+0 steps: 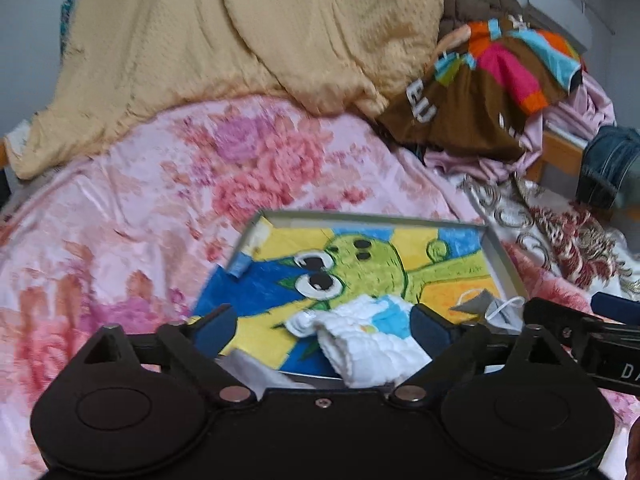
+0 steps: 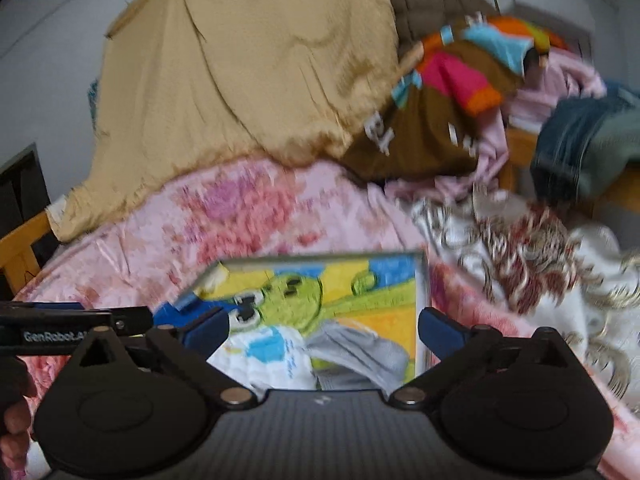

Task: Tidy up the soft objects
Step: 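Lift both open tools out of the tray back toward the pile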

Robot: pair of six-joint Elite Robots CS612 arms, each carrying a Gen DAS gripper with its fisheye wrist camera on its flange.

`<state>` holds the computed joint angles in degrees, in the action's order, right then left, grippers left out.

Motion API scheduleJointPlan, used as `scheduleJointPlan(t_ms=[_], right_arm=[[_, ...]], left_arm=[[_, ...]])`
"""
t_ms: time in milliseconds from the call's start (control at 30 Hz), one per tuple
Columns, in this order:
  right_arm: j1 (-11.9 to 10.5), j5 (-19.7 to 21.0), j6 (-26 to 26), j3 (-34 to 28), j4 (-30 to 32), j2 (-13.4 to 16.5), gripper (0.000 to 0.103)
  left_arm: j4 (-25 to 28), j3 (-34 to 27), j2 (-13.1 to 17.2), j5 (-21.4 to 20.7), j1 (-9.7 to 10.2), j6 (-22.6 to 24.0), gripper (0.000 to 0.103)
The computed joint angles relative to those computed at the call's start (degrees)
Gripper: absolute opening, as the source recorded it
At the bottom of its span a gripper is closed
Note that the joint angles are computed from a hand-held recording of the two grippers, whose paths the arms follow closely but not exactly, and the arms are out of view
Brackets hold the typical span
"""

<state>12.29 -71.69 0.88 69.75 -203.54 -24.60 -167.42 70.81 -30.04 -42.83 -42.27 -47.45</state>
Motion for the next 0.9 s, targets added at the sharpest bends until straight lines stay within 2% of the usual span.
scheduleJointPlan(t_ms=[333,467,667,800,900], right_arm=[[1.1,-6.1,3.5,8.8,-18.8,-2.8,0.103],[1.1,-5.5,1.5,12.3,-22.9,-3.7,0.103],[1.7,-5.7,0.2,16.8,-29.2,-4.5,0.103],[2.3,-7.7,-4.3,20.6,-34.1,-4.5,0.103],[3.0,-8.7,-8.0,22.9,-34.6,-5.0,0.103]], left_arm=[[-8.7,9.0,-4.9,6.6,-3.26,2.6,0.102],[-11.5,11.4,-6.0,9.1,-4.79,5.3,0.102],[-14.2,15.6,-7.6,10.2,-6.70,5.7,0.102],[-16.3,18.5,-8.3,10.6,-7.80,6.5,0.102],[-18.8,20.5,-8.4,10.3,-8.49,8.4,0.102]])
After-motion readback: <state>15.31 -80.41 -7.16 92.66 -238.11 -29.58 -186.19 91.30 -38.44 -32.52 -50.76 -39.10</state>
